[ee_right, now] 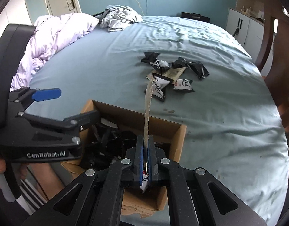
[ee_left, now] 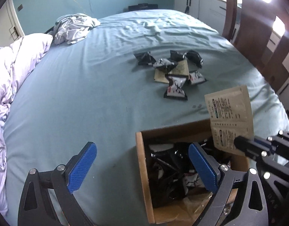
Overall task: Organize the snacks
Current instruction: 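Lower the tan sachet into the box and open the right gripper, then grasp a white deer-print packet from the pile with the right gripper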
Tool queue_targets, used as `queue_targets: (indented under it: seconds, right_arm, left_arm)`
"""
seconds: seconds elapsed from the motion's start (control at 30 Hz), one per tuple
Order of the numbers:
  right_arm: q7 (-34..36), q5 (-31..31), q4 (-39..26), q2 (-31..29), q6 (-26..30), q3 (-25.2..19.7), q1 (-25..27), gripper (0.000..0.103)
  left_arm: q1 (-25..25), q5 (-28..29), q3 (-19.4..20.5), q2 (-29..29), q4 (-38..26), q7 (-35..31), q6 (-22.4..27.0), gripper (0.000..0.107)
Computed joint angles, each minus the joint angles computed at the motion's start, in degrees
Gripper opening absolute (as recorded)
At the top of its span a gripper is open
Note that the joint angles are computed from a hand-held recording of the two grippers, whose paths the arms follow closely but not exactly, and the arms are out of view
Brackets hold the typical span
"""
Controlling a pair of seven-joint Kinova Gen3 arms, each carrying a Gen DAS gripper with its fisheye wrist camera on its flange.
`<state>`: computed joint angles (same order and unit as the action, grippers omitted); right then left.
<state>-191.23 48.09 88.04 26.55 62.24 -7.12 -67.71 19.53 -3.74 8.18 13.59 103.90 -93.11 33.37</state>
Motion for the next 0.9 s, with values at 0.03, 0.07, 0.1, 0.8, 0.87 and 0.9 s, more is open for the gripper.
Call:
queue_targets:
  seconds: [0.03, 0.07, 0.1, 0.8, 0.87, 0.9]
  right_arm:
    - [0.0, -0.2, 0.5, -0.3, -0.8, 0.2, 0.2, 0.002]
    - [-0.6, 0.1, 1.0, -0.6, -1.7, -0.3, 0.8, 0.002]
    - [-2.1, 0.9, 1.9, -1.0, -2.6, -1.2, 1.5, 0.002]
    - [-13.2, 5.9, 1.1, -1.0, 20.9, -5.9, -1.3, 0.062]
    - [-8.5, 4.1, -2.7, 1.7, 25.6, -0.6, -5.3, 0.062]
    - [-6.2, 2.5, -4.4, 3.0, 27.9, 1.6, -6.5, 0.062]
  left_arm:
    - [0.2, -0.3, -0.1, -0.1, 0.2, 0.1, -0.2, 0.1]
    - [0.2, -0.4, -0.1, -0.6, 0.7, 0.1, -0.8, 0.1]
    - [0.2, -0.4, 0.0, -0.9, 1.0, 0.1, -1.5, 0.1]
    - [0.8, -2.1, -0.5, -1.5, 2.0, 1.9, -3.5, 0.099]
    - [1.3, -3.3, -0.7, -1.5, 2.3, 2.5, -4.2, 0.099]
    - [1.7, -4.0, -1.0, -1.5, 2.3, 3.1, -4.4, 0.099]
